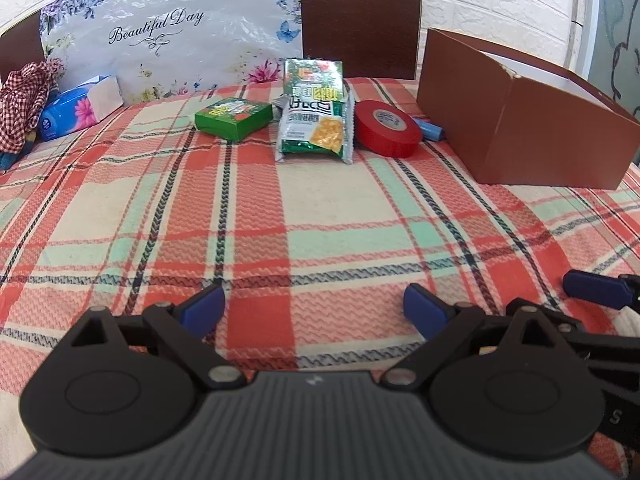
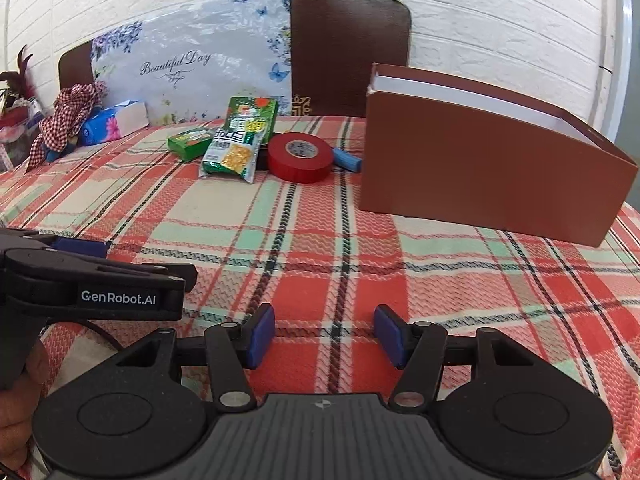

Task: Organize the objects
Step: 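Withdraw the right gripper from the box toward the table, then grasp the green-and-yellow snack packet with the right gripper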

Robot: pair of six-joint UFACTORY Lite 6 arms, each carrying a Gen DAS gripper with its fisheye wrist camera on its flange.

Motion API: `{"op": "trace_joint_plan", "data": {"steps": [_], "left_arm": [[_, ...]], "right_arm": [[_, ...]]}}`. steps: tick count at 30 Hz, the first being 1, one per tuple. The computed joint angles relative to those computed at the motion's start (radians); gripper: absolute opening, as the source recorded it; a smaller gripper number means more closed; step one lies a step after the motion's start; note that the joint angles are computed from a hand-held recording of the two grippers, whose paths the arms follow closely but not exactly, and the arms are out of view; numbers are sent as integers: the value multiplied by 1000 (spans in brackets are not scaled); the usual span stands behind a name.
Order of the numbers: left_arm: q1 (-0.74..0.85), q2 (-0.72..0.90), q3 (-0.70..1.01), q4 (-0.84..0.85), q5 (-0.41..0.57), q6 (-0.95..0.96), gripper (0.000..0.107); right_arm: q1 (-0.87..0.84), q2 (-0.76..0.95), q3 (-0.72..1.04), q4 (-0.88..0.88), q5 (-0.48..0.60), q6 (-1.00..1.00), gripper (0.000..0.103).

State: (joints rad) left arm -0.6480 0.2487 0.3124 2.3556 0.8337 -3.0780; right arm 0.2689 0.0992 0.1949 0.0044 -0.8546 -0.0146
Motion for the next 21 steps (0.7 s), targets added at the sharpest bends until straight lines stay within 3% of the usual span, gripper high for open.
{"op": "trace_joint_plan", "data": {"steps": [14, 17, 21], "left_arm": [[139, 2, -29, 149, 43, -44, 97], [270, -3, -38, 234, 53, -41, 97], [579, 18, -7, 381, 48, -26, 98]], "right_arm": [[139, 57, 110, 109, 64, -47, 58], [174, 92, 161, 113, 80, -57, 58], [244, 167, 258, 123, 90, -89, 57]]}}
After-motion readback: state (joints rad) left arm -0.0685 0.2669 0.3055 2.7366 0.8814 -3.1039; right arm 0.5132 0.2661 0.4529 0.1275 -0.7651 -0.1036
